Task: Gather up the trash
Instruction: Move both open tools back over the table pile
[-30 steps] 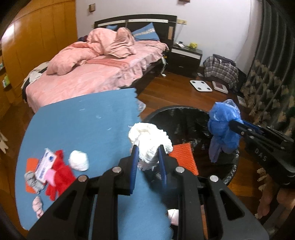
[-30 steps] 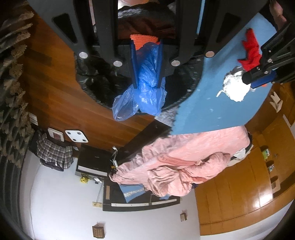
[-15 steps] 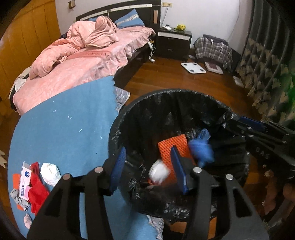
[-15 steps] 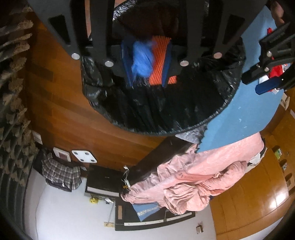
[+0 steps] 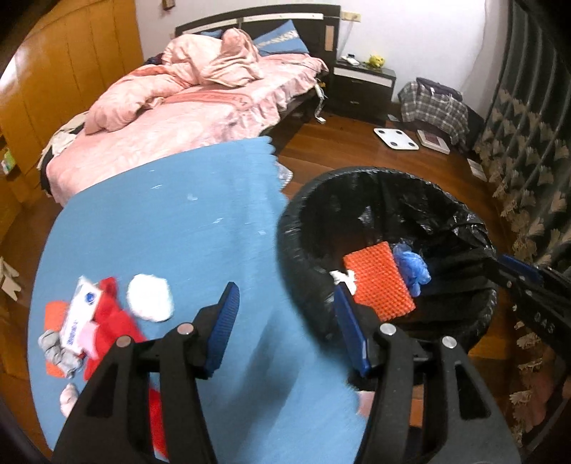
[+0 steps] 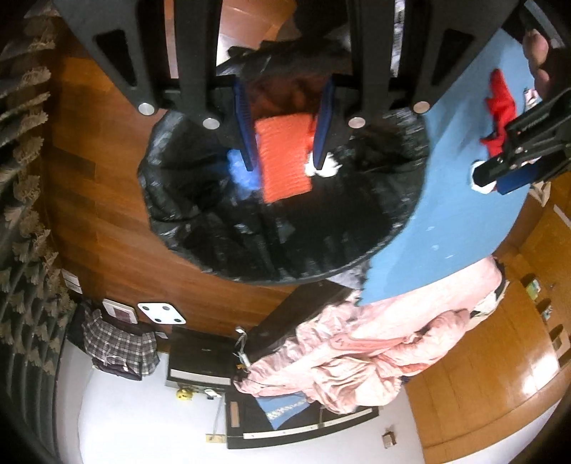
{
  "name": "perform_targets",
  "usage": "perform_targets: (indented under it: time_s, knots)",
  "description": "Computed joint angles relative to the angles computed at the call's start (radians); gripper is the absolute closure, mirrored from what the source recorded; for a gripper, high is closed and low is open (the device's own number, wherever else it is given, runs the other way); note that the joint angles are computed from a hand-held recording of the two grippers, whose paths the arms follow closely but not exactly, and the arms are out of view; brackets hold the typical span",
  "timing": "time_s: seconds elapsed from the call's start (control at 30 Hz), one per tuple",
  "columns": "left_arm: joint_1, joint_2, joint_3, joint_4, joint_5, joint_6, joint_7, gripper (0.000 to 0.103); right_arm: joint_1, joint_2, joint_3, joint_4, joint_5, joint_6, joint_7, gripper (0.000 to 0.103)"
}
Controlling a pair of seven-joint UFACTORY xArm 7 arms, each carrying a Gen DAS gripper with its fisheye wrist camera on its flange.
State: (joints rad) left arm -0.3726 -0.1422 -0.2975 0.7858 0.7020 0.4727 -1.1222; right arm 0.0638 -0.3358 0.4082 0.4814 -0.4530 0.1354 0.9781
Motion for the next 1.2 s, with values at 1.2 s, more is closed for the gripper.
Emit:
perform_targets:
  time_s: [1.2]
  knots:
    - [0.356,-1.440,0.320,-0.799,-0.431,0.427,0.794,0.038,0.376,0.561,0.320,0.643,-0.711,0.504,0.748,0.059]
